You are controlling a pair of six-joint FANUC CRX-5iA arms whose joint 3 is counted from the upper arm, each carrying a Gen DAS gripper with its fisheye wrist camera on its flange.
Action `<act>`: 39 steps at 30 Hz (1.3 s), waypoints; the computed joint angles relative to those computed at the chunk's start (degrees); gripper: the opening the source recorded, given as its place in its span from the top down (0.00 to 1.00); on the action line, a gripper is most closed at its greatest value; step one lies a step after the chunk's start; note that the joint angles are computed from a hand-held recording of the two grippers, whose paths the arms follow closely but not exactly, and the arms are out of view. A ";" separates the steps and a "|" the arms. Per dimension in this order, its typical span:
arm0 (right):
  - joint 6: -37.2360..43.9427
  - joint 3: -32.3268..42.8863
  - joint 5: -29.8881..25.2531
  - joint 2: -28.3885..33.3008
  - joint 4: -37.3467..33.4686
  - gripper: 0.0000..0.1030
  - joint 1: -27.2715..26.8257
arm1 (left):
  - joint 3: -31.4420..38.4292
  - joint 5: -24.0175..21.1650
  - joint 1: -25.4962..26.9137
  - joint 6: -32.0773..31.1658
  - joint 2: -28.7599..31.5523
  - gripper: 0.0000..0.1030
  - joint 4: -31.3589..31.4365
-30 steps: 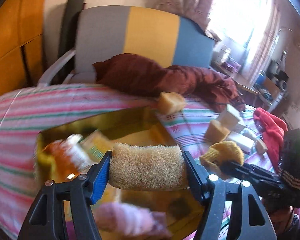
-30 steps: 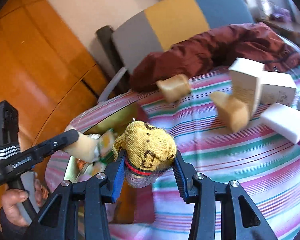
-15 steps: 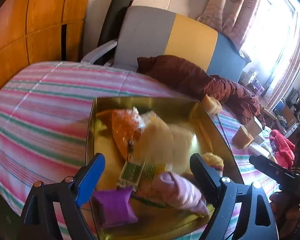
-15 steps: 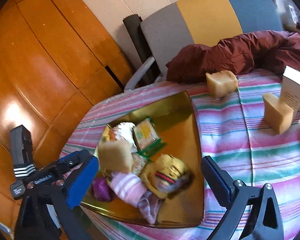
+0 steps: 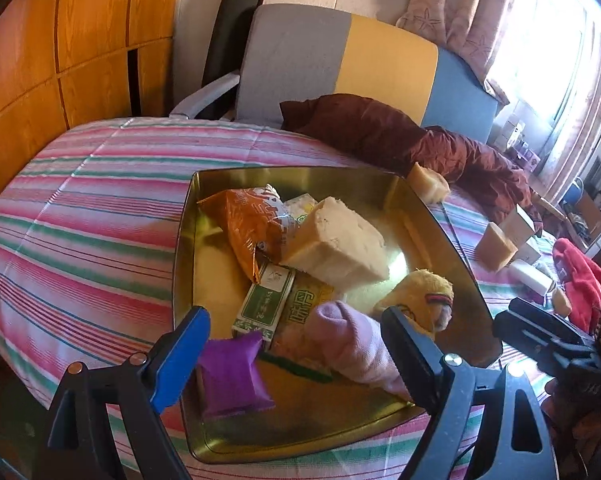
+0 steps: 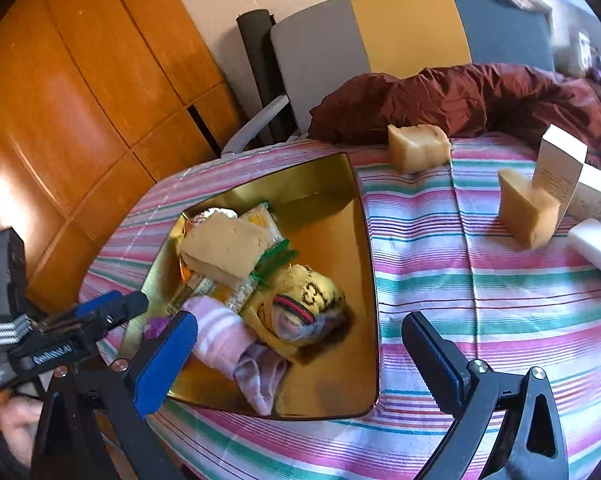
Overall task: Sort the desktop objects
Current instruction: 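Carry the sponge block and knit hat over the tray and release them, then move both tools toward the remaining sponge blocks and white boxes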
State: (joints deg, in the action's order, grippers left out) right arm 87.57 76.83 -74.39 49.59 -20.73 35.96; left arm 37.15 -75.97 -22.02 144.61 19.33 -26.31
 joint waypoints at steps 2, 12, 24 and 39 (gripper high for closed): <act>1.17 -2.36 1.26 -1.23 1.49 0.01 0.61 | 1.08 -1.05 -0.60 -0.44 0.43 0.14 -0.87; 3.41 -8.15 3.95 -4.38 2.92 0.01 1.26 | 2.87 -1.02 -1.83 -2.86 1.39 0.14 -0.57; 1.23 -14.20 7.66 -7.28 5.67 0.01 0.58 | 10.71 -6.91 -4.66 -7.75 6.35 0.14 -3.91; -3.30 -18.33 10.26 -8.83 8.79 0.00 -1.77 | 20.25 -11.14 -6.74 -15.16 12.64 0.14 -5.34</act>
